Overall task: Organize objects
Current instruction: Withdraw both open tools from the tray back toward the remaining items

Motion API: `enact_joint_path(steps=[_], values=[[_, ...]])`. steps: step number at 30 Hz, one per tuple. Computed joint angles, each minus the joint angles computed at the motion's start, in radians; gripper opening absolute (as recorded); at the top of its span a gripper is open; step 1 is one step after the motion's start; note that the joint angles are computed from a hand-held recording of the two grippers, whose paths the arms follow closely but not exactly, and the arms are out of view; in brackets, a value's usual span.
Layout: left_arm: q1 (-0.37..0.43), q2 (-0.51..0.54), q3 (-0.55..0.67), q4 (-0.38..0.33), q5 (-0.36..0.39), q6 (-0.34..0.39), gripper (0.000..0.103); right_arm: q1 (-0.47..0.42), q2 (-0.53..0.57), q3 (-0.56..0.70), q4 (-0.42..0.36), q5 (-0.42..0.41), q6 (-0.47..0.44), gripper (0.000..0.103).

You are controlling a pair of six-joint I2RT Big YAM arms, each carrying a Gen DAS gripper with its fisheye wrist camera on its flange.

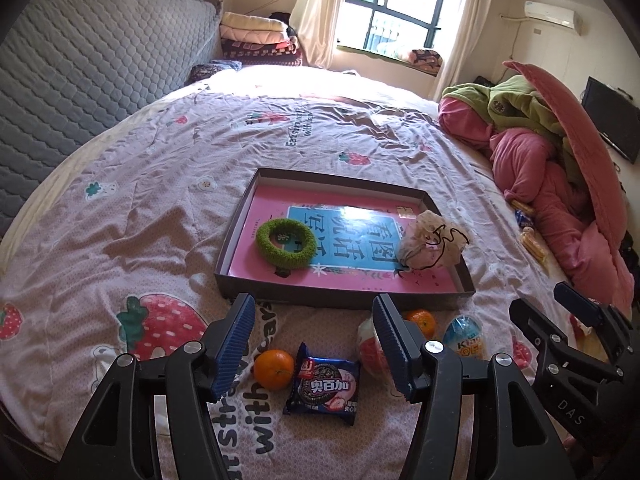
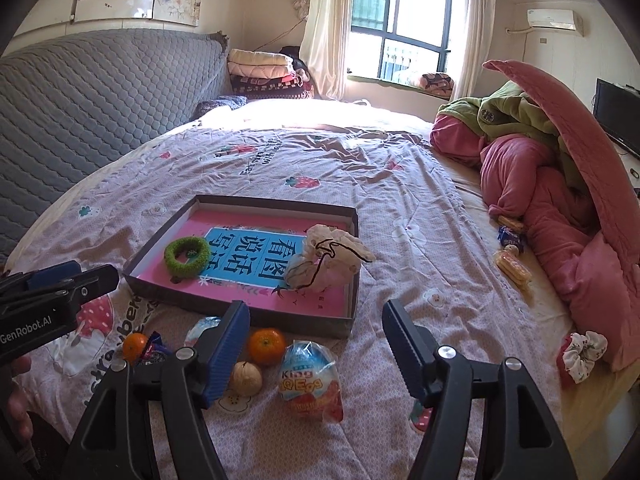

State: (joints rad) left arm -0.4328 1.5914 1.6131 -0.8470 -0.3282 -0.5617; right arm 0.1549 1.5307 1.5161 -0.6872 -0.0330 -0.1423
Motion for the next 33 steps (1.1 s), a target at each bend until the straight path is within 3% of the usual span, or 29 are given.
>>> enact_joint_path(steps=[14, 21, 33], values=[[-0.056, -0.059, -0.067, -0.004, -0.044, -0.041, 0.063, -0.009, -0.073, -0.1, 0.011, -0.012, -0.004, 0.07], [-0.074, -0.05, -0.076, 0.029, -0.062, -0.023, 0.063, -0.015, -0.091, -0.14, 0.042, -0.036, 0.002, 0.071], [-0.051, -0.02, -0.092, 0.123, 0.017, 0.012, 0.064, -0.019, -0.055, -0.141, 0.088, -0.03, 0.029, 0.072]])
